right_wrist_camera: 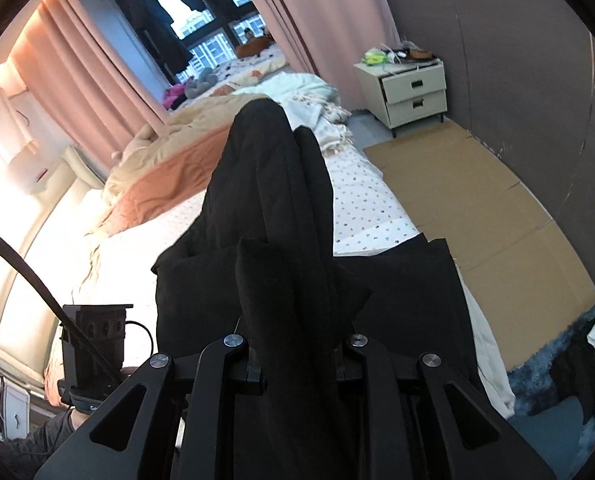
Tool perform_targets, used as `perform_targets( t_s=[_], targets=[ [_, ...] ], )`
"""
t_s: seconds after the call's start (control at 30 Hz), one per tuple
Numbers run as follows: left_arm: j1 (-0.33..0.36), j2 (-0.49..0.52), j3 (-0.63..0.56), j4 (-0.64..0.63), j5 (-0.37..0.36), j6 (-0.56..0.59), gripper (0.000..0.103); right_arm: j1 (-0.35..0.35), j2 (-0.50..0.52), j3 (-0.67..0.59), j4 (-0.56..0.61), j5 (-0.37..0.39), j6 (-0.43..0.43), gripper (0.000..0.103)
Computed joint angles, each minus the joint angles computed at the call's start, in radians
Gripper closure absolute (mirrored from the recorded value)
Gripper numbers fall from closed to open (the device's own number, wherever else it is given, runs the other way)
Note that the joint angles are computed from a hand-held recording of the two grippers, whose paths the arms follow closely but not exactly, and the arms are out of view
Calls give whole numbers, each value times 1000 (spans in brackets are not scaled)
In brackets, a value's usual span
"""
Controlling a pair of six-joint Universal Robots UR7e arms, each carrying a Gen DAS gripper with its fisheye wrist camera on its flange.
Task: Fold large clothes
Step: 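Lower the held shirt onto the stack of folded dark clothes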
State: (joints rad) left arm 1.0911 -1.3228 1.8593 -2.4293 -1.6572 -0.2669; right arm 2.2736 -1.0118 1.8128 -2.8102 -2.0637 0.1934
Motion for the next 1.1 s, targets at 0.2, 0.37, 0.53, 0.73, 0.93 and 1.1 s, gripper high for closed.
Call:
perform_targets(
  t_s=[0.2, 0.37, 0.53, 0.73, 0.93, 1.1],
  targets=[
    [56, 85, -32, 5, 4, -8, 65, -72, 82, -69, 31, 25, 95, 86],
    [45, 112, -19, -35, 10, 10, 61, -76, 77, -62, 82, -104, 251, 55],
    [39, 90, -66, 8, 35, -15, 60, 18, 15, 18, 8, -249, 359, 40],
    [9, 53, -43, -4, 105, -19, 59, 168, -76, 171, -5, -368, 540, 40],
    [1, 16, -60, 0, 179, 21, 45, 278, -173, 379, -64, -403, 725, 40],
    [8, 27, -52, -21, 231, 30, 42, 253, -194, 528, -256, -358, 769, 40]
  ],
)
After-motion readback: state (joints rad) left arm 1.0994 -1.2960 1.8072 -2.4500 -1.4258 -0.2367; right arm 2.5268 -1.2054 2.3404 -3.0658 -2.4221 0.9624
